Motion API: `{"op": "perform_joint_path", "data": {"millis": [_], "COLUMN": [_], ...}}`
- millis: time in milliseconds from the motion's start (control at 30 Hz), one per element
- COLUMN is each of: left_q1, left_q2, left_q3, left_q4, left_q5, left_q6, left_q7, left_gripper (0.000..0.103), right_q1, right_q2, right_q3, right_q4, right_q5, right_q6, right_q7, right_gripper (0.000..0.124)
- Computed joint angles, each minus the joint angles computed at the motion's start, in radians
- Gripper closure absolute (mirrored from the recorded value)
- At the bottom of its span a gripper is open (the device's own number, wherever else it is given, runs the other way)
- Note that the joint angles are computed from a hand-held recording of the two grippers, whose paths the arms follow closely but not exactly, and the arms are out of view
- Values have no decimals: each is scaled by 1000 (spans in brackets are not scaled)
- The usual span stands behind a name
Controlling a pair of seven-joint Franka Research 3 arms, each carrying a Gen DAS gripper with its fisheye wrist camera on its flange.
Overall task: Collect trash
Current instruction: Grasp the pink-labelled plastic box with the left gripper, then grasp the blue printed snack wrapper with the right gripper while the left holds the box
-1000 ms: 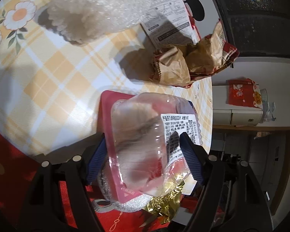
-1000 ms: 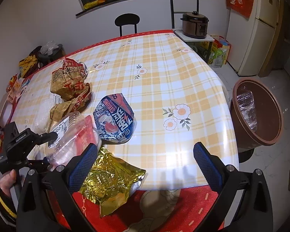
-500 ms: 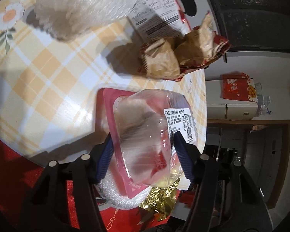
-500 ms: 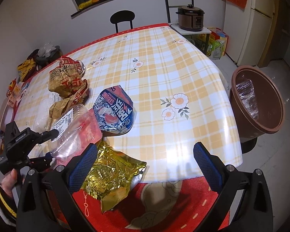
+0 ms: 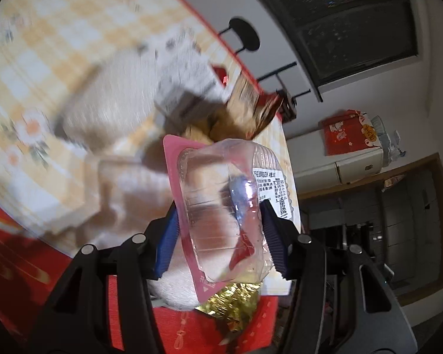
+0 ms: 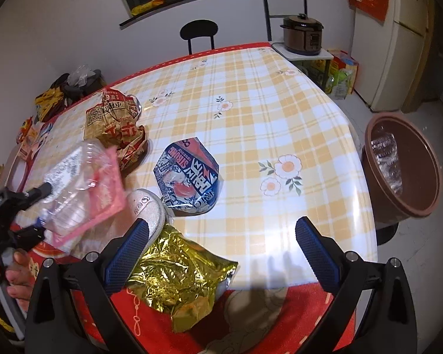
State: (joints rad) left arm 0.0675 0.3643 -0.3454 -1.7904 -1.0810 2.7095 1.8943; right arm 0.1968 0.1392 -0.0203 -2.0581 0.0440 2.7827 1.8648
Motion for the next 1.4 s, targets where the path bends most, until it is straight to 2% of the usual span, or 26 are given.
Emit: {"op": "perform_joint_path", "data": {"millis": [133, 333, 567, 700, 867, 1000, 1133, 1233, 1400], "left_q1": [10, 3, -26, -32, -38, -39, -36, -32, -26], "left_q2": [-80, -153, -182, -198, -200, -194, -188, -183, -177], "left_q3": [12, 58, 104, 117, 132, 133, 129, 126, 121], "left_q4": [-72, -155, -193, -210, -214, -206, -199, -193, -179], "left_q5": [-30, -129, -177, -197, -190, -165, -146, -139, -142], "left_q6": [63, 84, 105, 114, 117, 113, 105, 96, 87], "left_q7": [46, 91, 87, 95, 75, 56, 46, 42, 61], "left_gripper": [48, 48, 48, 48, 48, 48, 48, 48, 48], "right_q1": [17, -17, 19, 26, -22, -13, -24, -26, -25], "right_q2": [62, 230, 429, 502, 580, 608, 621, 626, 592], "right_q3": [-17, 28, 14, 1, 32, 26, 41, 52, 58], "right_q4": [67, 277, 553, 665, 789, 817, 834, 847, 808], "right_q5": [-100, 1, -1, 19, 123, 122, 158, 179, 210], "right_q6": [-15, -103, -242, -291, -405, -442, -472, -505, -490], "right_q7": [-30, -274, -444, -455, -453, -464, -466, -477, -474], "right_gripper": [26, 26, 26, 26, 26, 26, 36, 51, 90]}}
